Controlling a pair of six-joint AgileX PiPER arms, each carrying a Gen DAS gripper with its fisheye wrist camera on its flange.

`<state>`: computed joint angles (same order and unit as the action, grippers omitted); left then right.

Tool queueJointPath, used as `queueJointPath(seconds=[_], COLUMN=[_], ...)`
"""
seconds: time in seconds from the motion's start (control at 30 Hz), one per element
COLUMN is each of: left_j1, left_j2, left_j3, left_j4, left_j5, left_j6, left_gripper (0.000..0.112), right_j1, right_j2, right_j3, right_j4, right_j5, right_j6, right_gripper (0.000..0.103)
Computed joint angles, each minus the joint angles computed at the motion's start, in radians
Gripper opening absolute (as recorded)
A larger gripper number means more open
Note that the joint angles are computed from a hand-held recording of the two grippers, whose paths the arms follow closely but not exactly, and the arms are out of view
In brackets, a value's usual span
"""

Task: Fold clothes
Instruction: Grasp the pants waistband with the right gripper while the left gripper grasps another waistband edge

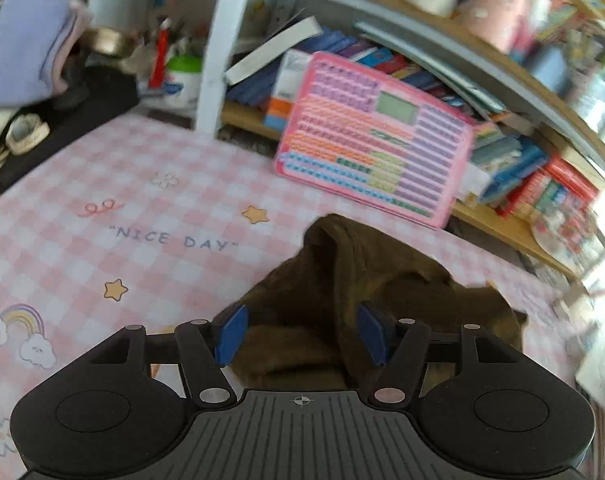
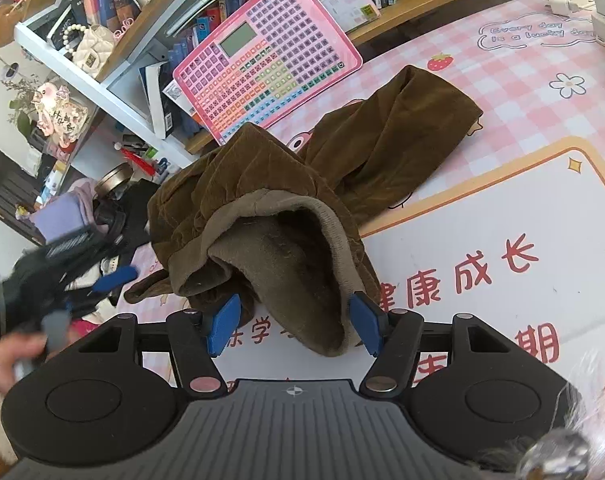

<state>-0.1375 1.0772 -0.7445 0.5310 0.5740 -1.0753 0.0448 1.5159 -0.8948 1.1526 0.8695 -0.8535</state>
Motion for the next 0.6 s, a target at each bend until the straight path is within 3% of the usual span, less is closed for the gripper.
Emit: queueJointPath(seconds=[0.13,0.33,0.5,0.6], left_j1=[-0.182,-0.472,-0.547,-0.573], left_j2=[-0.054,0.097,0.194,0.236], left_j3=[0.044,0.000,-0.020,0.005], left_j4=[0.163,0.431,0.493,0.587], left_j5=[0.075,0.304,0.361,0.394], left_j6=[-0.080,-0.141,-0.017,-0.022], left_gripper=[0.062,0.062,0.062,0.062], right_j1=[0.020,0.061,0.069,0.063], right_j2=[0.015,0.021,0.039,0.045], right_j3=[-0.015,-0.028,-0.036,-0.040], right_j4=[-0.019,-0.113,-0.184,-0.197], right_j5=[-0.046,-0.104,-0.124,-0.127], right_j6=[0.036,0.124,0.209,0.240], right_gripper=[0.059,0.051,0.037,0.025])
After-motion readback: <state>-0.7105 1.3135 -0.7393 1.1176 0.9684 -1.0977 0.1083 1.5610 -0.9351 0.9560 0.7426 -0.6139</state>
